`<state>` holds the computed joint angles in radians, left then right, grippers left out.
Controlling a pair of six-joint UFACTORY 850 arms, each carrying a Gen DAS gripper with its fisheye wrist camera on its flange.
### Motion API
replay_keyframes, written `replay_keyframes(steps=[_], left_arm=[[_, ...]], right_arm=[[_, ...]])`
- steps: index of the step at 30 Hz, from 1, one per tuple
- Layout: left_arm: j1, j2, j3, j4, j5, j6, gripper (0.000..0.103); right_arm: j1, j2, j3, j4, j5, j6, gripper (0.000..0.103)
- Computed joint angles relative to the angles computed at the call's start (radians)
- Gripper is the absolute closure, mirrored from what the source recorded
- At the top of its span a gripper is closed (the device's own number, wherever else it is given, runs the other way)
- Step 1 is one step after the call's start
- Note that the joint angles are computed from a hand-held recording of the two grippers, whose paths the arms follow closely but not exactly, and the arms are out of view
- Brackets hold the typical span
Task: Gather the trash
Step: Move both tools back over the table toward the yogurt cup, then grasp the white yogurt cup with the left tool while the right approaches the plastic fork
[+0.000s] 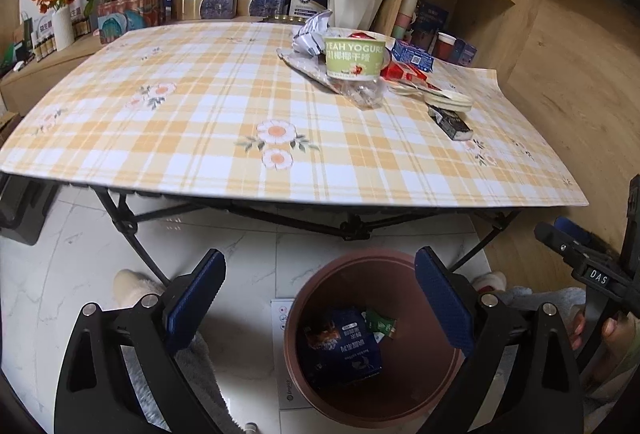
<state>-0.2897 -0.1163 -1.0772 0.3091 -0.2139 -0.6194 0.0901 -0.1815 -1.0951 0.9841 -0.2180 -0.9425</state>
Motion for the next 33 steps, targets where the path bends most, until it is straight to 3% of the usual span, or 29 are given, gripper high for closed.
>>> replay_keyframes(steps=[2,8,11,17,24,27,30,33], left_arm=[[0.008,-0.016,-0.033,-0.077,-0.012,0.081,0.01],[0.041,-0.121,-0.22,-0.376,-0.032,0.374,0.01],[0.054,-0.22,-0.369,-0.484,-0.071,0.482,0.01],[0.06,-0.44,-0.684,-0.47,-0.202,0.514,0.01],[0.055,-0.695,-1.041,-0.37,-0.36,0.453,0.01],[0.059,-0.77,-1.155,-0.362,-0.429,0.441,0.01],[0.063,-0.825,-1.236,-0.364,-0.462,0.436,0.01],[0.067,-0.862,-1.289,-0.385,-0.483,0.449,0.01]], right_arm=[[-0.003,-0.033,-0.057,-0.139,-0.031,0.135,0.006],[-0.019,-0.135,-0.213,-0.204,-0.119,0.242,0.006],[-0.021,-0.199,-0.31,-0.235,-0.154,0.289,0.006],[-0.025,-0.308,-0.479,-0.294,-0.212,0.341,0.006],[-0.041,-0.467,-0.737,-0.347,-0.34,0.328,0.006],[-0.044,-0.526,-0.836,-0.391,-0.38,0.325,0.006],[-0.047,-0.615,-0.978,-0.42,-0.481,0.323,0.017],[-0.042,-0.69,-1.094,-0.449,-0.547,0.321,0.02]])
